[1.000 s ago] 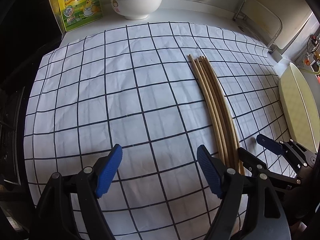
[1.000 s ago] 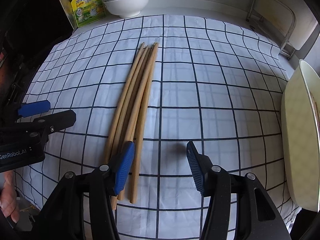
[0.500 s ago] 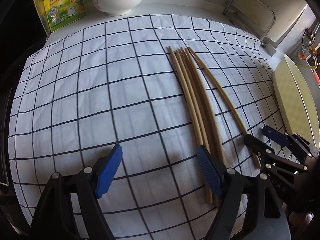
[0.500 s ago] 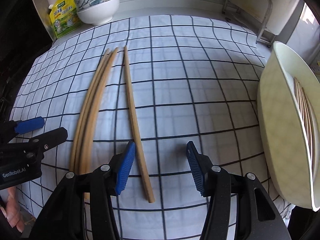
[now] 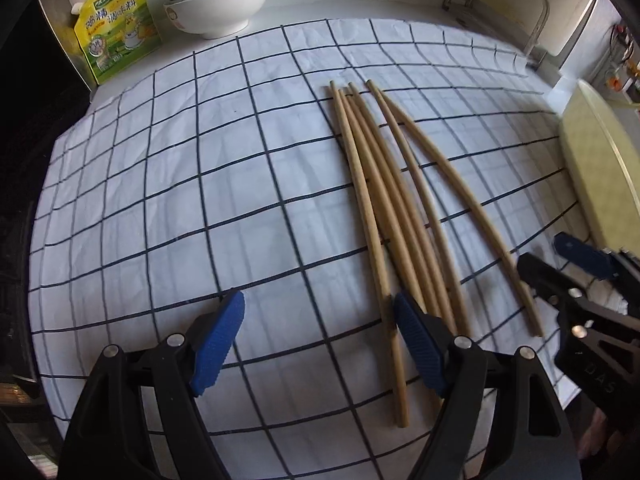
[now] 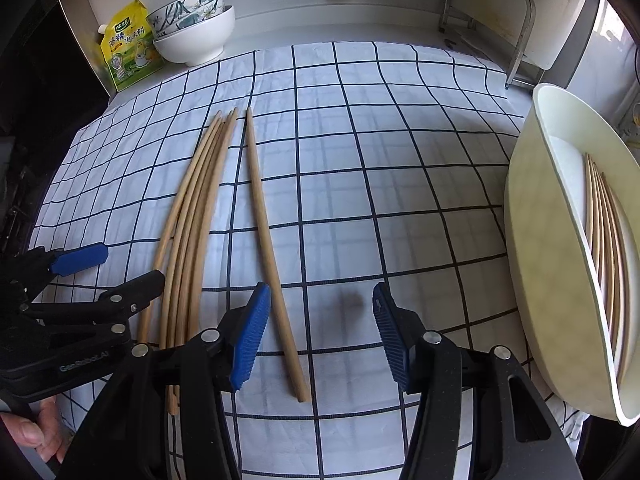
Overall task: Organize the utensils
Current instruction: 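Lower both open tools and separate single chopsticks from the pile, then close the left tool on one chopstick while the right tool closes on another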
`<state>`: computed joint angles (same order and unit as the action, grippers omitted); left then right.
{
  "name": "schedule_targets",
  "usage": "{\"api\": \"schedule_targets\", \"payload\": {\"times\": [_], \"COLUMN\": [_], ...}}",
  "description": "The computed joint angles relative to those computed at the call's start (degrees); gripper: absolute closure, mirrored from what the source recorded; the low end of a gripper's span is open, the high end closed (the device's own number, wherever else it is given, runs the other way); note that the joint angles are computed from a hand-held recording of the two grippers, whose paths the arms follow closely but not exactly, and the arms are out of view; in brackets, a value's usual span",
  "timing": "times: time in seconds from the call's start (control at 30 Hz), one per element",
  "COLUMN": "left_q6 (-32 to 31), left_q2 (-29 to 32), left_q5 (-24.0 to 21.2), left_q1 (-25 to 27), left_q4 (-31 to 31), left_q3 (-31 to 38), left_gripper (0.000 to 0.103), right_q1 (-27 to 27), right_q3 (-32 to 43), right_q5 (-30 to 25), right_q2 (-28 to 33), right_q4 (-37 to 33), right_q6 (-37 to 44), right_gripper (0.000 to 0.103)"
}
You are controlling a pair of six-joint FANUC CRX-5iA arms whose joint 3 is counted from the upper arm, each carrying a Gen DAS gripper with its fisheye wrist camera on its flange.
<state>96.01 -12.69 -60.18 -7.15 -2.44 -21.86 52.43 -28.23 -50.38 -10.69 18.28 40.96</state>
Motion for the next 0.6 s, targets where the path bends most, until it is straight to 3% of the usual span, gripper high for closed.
{"api": "schedule_targets", "payload": {"times": [0.37,0.6], "left_q6": [-1.5,-1.4], "left_q2": [-2.5,-0.3], "left_q5": [-0.1,2.3], "left_q1": [4.7,4.0], "left_q4": [1.3,1.1], "left_q3": [-2.3,-1.0], "left_gripper": [0.027,0.027], "right_q1": [-0.1,0.0], "right_q3": [0.5,1.2], "right_q5": [0.8,1.1], "right_q2": [1.2,3.2], "right_q4": [0.4,2.0], "right_q6": [1.7,2.8], "right_gripper": [0.052,0.052]}}
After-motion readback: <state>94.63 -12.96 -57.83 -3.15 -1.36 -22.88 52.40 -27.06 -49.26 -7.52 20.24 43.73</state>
